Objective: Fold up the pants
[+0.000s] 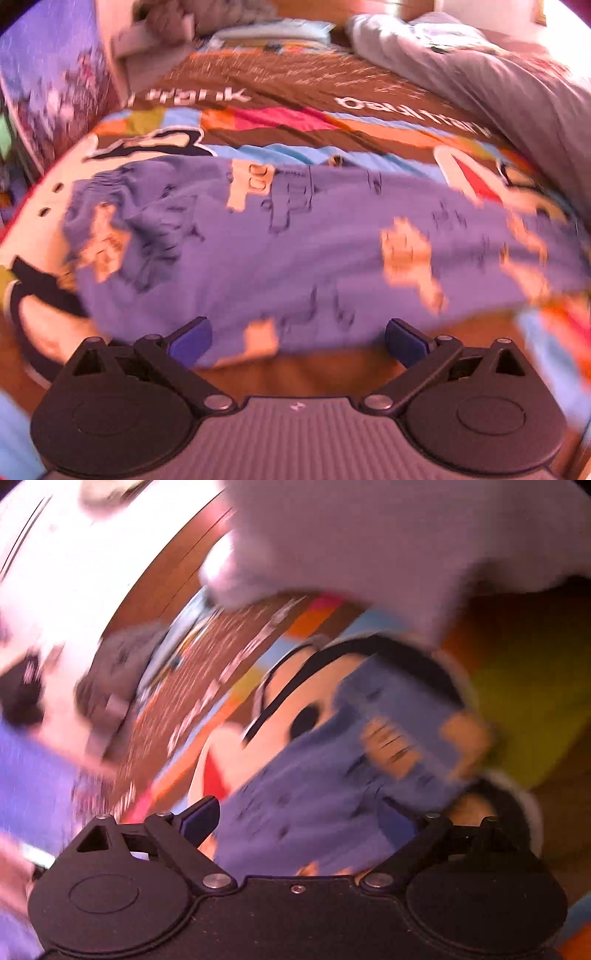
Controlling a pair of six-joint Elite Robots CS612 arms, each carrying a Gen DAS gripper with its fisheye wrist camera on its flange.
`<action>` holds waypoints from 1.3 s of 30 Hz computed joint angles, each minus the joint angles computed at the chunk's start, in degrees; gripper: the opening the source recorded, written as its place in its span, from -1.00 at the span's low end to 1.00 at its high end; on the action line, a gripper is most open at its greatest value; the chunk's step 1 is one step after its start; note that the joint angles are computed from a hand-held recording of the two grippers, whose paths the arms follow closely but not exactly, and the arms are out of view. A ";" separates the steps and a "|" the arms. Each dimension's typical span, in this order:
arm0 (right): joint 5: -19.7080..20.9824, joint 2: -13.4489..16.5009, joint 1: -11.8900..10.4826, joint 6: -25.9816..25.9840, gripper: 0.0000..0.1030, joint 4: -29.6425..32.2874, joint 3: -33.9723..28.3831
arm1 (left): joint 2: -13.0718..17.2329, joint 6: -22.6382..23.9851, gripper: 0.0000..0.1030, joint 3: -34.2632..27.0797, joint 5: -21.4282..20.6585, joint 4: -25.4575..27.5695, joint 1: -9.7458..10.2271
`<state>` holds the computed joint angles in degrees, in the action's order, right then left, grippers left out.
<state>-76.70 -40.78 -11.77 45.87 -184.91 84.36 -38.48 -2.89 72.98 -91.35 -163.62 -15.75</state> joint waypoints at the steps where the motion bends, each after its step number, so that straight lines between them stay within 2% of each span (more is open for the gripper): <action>1: -1.97 -0.43 0.25 -0.26 0.86 0.68 0.32 | -0.46 -1.14 0.99 0.74 -0.42 -0.80 0.06; 4: -3.63 -0.75 1.53 -7.94 0.99 3.81 -0.56 | -0.98 -7.63 0.99 1.93 0.23 -2.40 0.25; 6: -4.42 -0.88 2.71 -15.17 0.99 3.63 -0.64 | -0.91 -9.11 0.99 1.84 0.51 -2.57 0.37; 9: 0.86 -0.17 3.78 -27.46 0.99 -0.70 -0.97 | -1.29 -9.24 0.99 2.96 0.99 -4.60 0.25; 11: 6.65 0.30 3.94 -32.27 0.99 2.25 -2.34 | -1.70 -8.50 0.99 4.08 2.05 -6.25 -0.06; 12: 9.62 0.50 3.95 -33.28 0.99 6.73 -3.41 | -1.80 -8.20 0.99 4.50 2.99 -6.97 -0.28; 13: 11.64 0.40 3.90 -33.59 0.99 11.82 -4.15 | -1.66 -7.83 0.99 4.53 4.06 -7.33 -0.48; 14: 11.97 0.41 4.02 -33.37 0.99 14.70 -4.38 | -1.72 -7.61 0.99 4.68 5.19 -7.49 -0.75; 16: 11.74 0.20 3.77 -32.07 0.98 13.95 -4.10 | -1.91 -7.02 0.99 4.87 7.26 -7.03 -1.25; 17: 10.09 -0.07 3.66 -29.95 0.98 12.59 -3.47 | -1.94 -6.55 0.99 4.82 7.85 -6.68 -1.42; 20: -2.18 -1.05 4.08 -23.37 0.98 9.93 -2.10 | -1.95 -5.34 0.99 4.58 8.41 -5.77 -1.66; 22: -14.08 -1.64 5.02 -21.07 0.98 8.25 -1.41 | -2.11 -5.39 0.98 4.78 10.53 -5.89 -2.05; 23: -17.78 -1.56 5.46 -20.87 0.98 7.50 -1.41 | -2.33 -5.96 0.97 5.35 12.99 -7.35 -2.54; 24: -19.08 -1.61 5.70 -22.15 0.98 6.48 -1.20 | -2.56 -6.97 0.97 6.13 15.07 -10.06 -3.03; 26: -19.56 -1.17 6.59 -27.14 0.98 5.24 -1.57 | -2.49 -8.39 0.99 6.60 13.12 -15.82 -3.14; 27: -19.36 -0.71 7.25 -30.39 0.98 5.23 -2.25 | -2.31 -8.98 0.99 5.83 11.60 -15.88 -3.14; 30: -14.58 0.23 8.90 -41.63 0.98 7.43 -4.53 | -0.73 -11.22 0.99 1.28 11.11 -11.01 -3.53; 32: -12.92 0.38 9.24 -44.35 0.98 11.03 -5.52 | 0.86 -10.13 0.99 -1.53 12.60 -7.66 -3.78; 34: -12.89 0.20 8.74 -42.20 0.98 15.62 -6.03 | 2.56 -8.19 0.99 -5.02 15.75 0.83 -3.98; 35: -11.74 0.11 7.93 -38.34 0.98 17.94 -6.23 | 3.51 -8.02 1.00 -6.19 15.65 3.91 -3.63; 36: -11.17 -0.31 7.13 -35.27 0.98 18.80 -5.70 | 3.62 -9.80 1.00 -6.65 13.18 4.60 -2.97; 37: -11.07 -0.44 6.52 -32.88 0.98 18.83 -5.58 | 3.49 -11.99 0.99 -6.28 11.05 2.89 -2.32; 39: -14.18 -0.71 5.93 -29.67 0.98 17.11 -4.82 | 2.99 -12.90 0.99 -5.23 10.46 1.91 -1.80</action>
